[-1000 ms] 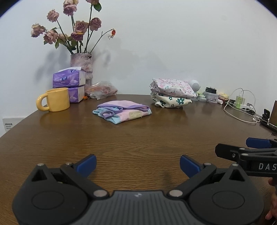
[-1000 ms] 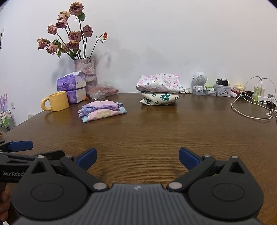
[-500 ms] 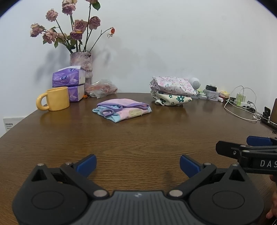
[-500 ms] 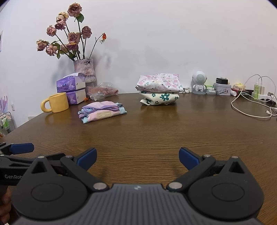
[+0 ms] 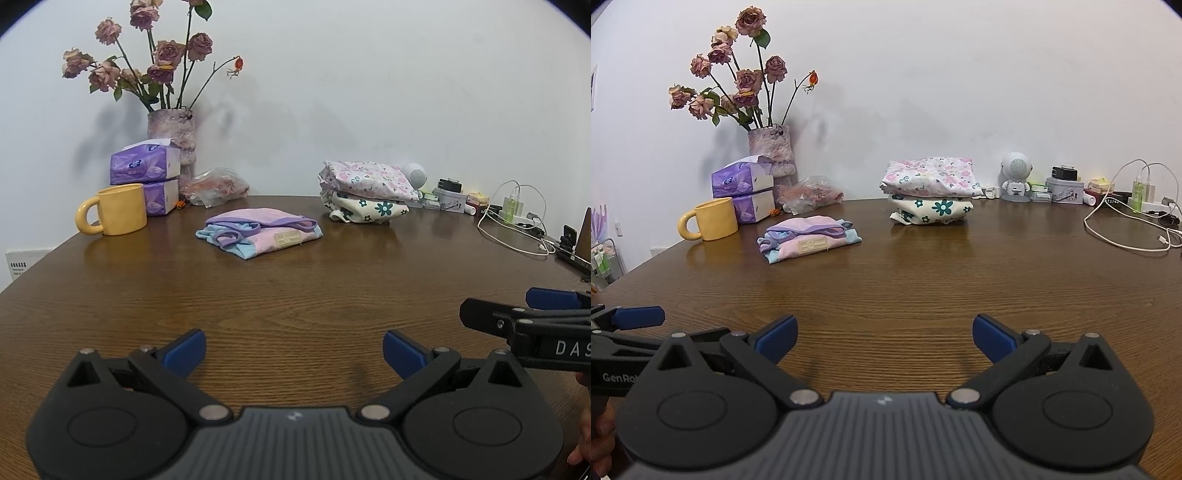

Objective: Fold clothes

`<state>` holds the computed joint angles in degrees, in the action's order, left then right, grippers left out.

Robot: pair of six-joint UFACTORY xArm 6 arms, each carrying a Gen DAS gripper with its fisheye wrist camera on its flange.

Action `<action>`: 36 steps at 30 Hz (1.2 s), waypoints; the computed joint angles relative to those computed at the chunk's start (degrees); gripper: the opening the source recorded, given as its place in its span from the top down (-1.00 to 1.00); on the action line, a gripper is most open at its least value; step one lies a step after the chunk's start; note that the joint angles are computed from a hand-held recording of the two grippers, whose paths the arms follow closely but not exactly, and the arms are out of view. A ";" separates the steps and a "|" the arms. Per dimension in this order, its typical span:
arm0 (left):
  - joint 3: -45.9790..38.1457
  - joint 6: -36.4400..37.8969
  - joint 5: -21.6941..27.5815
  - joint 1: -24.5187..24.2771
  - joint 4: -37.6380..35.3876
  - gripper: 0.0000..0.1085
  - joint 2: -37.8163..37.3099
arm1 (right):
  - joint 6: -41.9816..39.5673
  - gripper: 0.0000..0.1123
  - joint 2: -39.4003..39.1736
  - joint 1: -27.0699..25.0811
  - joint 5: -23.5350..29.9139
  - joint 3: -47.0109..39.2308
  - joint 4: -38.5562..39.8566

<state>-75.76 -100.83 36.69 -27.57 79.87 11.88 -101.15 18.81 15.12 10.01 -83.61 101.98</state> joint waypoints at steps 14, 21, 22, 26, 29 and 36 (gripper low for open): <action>0.00 -0.12 0.11 -0.08 0.18 -0.87 0.00 | -0.38 -0.83 -0.08 -0.01 0.06 0.06 0.36; -0.08 0.13 -0.13 0.03 -0.31 -0.88 0.03 | -0.29 -0.83 -0.11 -0.12 0.24 0.11 0.20; -0.09 0.17 -0.18 0.05 -0.39 -0.88 0.05 | -0.21 -0.83 -0.10 -0.13 0.25 0.10 0.12; -0.10 0.35 -0.37 0.19 -0.52 -0.88 0.04 | -0.15 -0.83 -0.13 -0.23 0.41 0.15 -0.01; -0.10 0.42 -0.41 0.22 -0.54 -0.88 0.05 | 0.09 -0.83 -0.13 -0.25 0.50 0.16 -0.20; -0.20 1.17 -0.48 0.24 -0.99 -0.88 0.15 | 0.94 -0.83 -0.11 -0.31 0.76 0.18 -0.91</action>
<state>-75.96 -99.66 36.21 -27.34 78.88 12.03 -100.21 18.70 14.81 10.77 -83.42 101.07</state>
